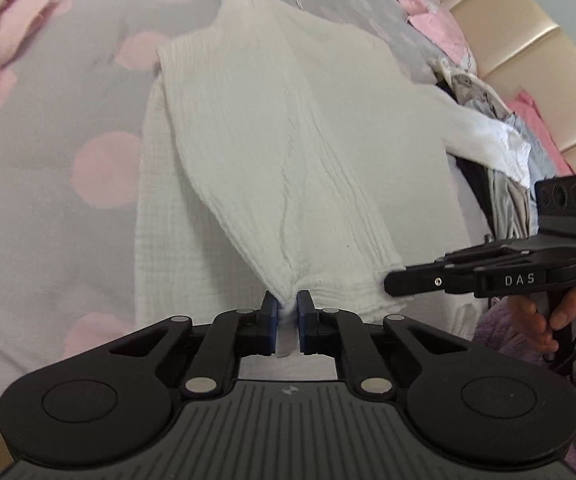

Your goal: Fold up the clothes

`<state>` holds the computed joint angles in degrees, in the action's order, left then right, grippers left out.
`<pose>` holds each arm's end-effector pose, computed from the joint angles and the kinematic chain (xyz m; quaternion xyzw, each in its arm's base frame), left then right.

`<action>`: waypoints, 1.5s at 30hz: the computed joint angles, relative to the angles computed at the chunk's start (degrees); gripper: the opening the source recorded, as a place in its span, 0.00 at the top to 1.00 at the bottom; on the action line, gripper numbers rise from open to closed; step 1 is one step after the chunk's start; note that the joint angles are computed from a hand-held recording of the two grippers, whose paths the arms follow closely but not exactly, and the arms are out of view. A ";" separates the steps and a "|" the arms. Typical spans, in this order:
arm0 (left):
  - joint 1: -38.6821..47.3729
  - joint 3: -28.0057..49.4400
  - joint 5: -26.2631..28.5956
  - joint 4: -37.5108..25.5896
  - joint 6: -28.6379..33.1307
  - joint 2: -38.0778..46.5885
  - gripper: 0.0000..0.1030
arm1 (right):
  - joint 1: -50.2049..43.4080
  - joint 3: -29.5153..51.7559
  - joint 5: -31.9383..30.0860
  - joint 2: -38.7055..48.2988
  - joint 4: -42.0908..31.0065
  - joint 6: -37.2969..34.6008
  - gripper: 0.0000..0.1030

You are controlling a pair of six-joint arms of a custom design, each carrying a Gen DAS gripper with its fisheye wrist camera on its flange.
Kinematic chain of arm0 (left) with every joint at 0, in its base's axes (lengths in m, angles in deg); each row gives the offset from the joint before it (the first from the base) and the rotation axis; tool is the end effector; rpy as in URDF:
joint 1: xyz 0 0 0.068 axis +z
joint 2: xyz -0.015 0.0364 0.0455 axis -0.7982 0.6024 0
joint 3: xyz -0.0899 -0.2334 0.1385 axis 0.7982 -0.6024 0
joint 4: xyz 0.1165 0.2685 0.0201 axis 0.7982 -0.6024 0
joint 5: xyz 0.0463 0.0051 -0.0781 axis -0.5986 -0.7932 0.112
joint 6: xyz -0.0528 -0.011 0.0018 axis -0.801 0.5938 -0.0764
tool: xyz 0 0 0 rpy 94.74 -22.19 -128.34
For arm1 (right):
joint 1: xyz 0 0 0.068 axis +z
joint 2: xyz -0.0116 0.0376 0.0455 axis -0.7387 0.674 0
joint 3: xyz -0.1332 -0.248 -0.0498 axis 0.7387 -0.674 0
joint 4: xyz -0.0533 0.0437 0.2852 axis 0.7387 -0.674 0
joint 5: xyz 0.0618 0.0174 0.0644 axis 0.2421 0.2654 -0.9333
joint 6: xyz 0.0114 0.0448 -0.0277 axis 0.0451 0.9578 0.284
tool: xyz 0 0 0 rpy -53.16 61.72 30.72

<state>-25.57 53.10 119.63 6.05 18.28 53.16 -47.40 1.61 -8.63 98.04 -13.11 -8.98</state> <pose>0.2493 0.1066 0.3052 0.0548 0.9546 -0.2535 0.1465 0.2952 0.0269 0.2640 -0.1587 0.9053 0.3865 0.0763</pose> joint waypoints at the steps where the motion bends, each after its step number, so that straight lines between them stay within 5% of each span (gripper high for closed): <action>1: 0.67 0.98 0.05 -1.04 0.39 0.11 0.93 | 0.44 -0.05 -0.84 -0.27 -0.82 -0.65 0.94; 6: 3.19 2.46 -1.88 -3.79 2.34 0.95 0.93 | 4.17 -2.26 -1.03 -2.00 -1.39 -1.54 0.94; 22: -2.94 -6.88 -15.33 6.01 -2.35 1.74 0.90 | 14.30 -10.74 10.49 -0.97 10.82 5.50 0.94; 26: -3.09 -6.55 -16.08 5.91 -4.13 1.88 0.84 | 13.90 -10.45 11.47 -1.54 10.04 3.81 0.85; 28: -2.50 -5.60 -15.57 5.84 -4.78 0.74 0.76 | 13.20 -10.01 12.34 -2.53 9.32 2.86 0.70; 31: -1.53 -4.19 -14.29 6.29 -5.36 -1.78 0.61 | 11.59 -8.97 13.80 -3.64 8.56 1.83 0.68; 45: -12.09 0.02 -14.71 14.94 -9.59 -4.03 0.61 | -5.52 5.34 22.29 0.78 9.36 -2.78 0.69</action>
<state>-37.67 53.13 104.92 20.99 8.69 49.12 -52.92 6.95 13.66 98.82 -3.75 -11.76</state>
